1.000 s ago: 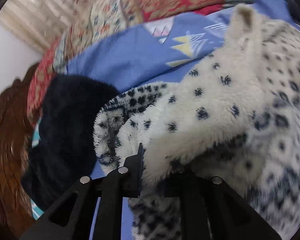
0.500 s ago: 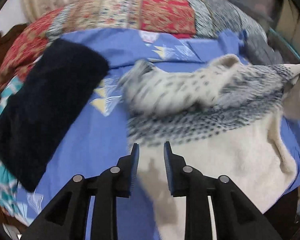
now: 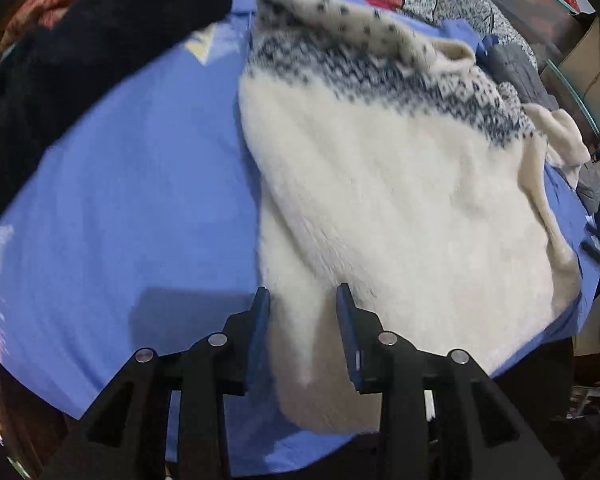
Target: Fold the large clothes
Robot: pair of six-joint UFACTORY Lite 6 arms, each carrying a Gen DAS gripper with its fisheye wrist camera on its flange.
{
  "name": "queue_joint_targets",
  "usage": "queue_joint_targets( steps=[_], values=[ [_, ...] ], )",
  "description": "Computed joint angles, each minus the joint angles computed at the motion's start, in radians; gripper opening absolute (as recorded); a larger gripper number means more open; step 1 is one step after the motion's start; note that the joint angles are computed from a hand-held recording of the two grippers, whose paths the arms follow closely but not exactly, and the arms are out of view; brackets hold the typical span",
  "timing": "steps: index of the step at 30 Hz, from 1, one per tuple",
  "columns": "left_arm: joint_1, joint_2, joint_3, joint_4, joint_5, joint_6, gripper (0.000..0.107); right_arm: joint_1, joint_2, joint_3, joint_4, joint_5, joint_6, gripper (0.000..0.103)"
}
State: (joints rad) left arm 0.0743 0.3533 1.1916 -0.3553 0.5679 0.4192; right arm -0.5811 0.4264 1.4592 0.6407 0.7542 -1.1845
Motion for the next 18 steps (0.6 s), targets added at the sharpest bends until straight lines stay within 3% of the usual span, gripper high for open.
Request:
queue_joint_targets(
  steps=[1,2,3,5,7,11,13,15,16,18],
  values=[
    [-0.007,-0.003,-0.015,-0.008,-0.010,0.000,0.056,0.018,-0.017,-0.046,-0.038,-0.043,0.036,0.077],
    [-0.015,-0.008,-0.027,-0.008,-0.024,-0.005,0.056,0.043,0.004,-0.050,-0.108,-0.061,0.095,0.056],
    [-0.025,-0.025,-0.049,0.006,-0.047,-0.022,0.056,0.036,0.043,-0.019,-0.137,-0.037,0.131,0.005],
    [-0.029,-0.055,-0.077,-0.009,-0.069,-0.008,0.055,-0.056,0.078,0.084,-0.068,0.103,0.182,0.005],
    [-0.032,-0.112,-0.120,-0.063,-0.072,0.059,0.048,-0.160,0.077,0.150,-0.012,0.176,0.209,0.005],
    [-0.049,-0.213,-0.200,-0.133,-0.056,0.170,0.048,-0.233,0.054,0.084,-0.168,0.071,0.287,0.008],
    [-0.047,-0.214,-0.209,-0.137,-0.050,0.178,0.048,-0.217,0.023,0.010,-0.278,0.013,0.351,0.059],
    [-0.012,-0.207,-0.199,-0.150,-0.027,0.190,0.048,-0.193,-0.099,-0.108,-0.315,-0.133,0.347,0.071],
    [0.032,-0.206,-0.187,-0.189,-0.005,0.230,0.048,-0.181,-0.173,-0.147,-0.290,-0.179,0.333,0.071],
    [0.109,-0.212,-0.177,-0.254,0.025,0.291,0.048,-0.167,-0.249,-0.155,-0.144,-0.150,0.216,0.072]
  ],
)
